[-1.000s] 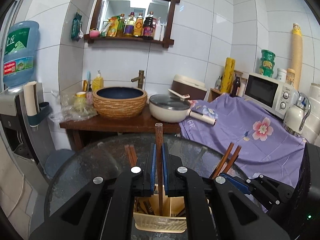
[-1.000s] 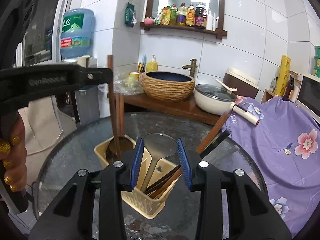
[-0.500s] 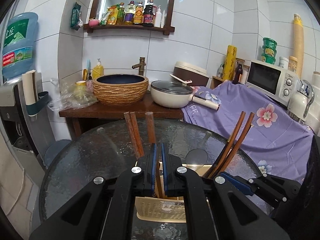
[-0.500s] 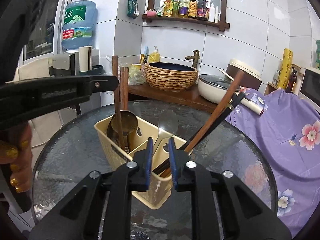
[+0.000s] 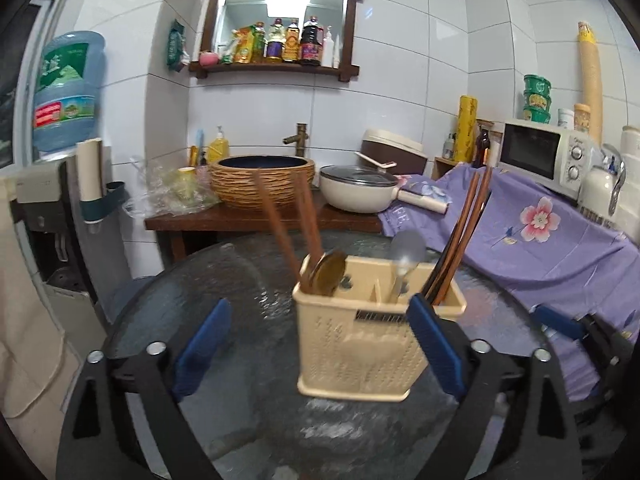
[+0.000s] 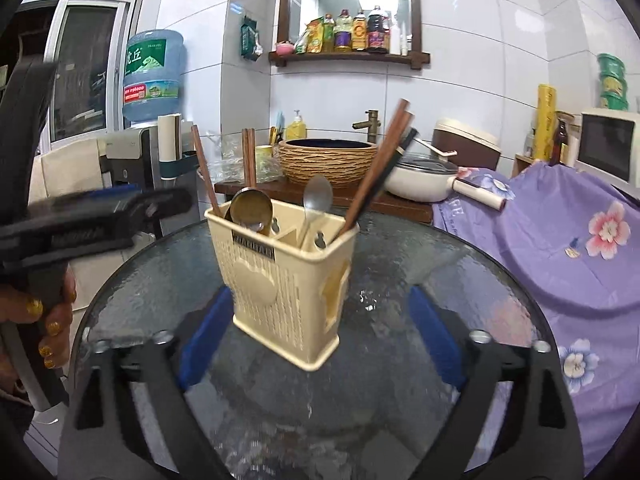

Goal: Organize utensils
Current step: 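Pull both tools back from the holder over the table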

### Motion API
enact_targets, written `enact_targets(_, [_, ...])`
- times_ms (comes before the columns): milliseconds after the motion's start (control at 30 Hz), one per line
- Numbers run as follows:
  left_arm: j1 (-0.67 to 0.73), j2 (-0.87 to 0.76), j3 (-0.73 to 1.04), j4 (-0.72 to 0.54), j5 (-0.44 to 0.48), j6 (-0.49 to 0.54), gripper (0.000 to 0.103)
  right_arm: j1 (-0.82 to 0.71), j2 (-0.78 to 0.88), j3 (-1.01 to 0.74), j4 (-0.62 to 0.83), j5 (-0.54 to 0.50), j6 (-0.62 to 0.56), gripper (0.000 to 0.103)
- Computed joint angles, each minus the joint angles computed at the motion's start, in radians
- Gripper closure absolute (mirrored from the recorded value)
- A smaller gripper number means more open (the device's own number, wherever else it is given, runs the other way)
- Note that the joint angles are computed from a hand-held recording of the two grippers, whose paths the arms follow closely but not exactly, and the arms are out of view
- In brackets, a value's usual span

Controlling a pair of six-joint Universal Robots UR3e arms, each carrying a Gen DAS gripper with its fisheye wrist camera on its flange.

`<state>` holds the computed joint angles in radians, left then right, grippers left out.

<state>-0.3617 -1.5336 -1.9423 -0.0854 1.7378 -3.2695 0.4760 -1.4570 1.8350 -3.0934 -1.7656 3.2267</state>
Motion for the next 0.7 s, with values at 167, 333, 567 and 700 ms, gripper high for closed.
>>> enact_targets(167, [-0.052, 0.073, -0.239, 0.165, 0.087, 0.003, 0.007, 0.042, -0.087, 0.204, -0.137, -0.027, 0.033, 0.006])
enact_targets(333, [-0.141, 0.132, -0.402, 0.245, 0.207, -0.053, 0.007, 0.127, -0.141, 0.357, -0.241, -0.093, 0.102, 0.006])
enact_targets(567, [-0.407, 0.129, -0.485, 0.284, 0.503, -0.160, 0.007, 0.351, -0.159, 0.450, -0.324, -0.328, 0.166, 0.006])
enact_targets(700, [-0.479, 0.237, -0.557, 0.235, 0.518, -0.259, 0.007, 0.453, -0.198, 0.483, -0.317, -0.428, 0.212, 0.006])
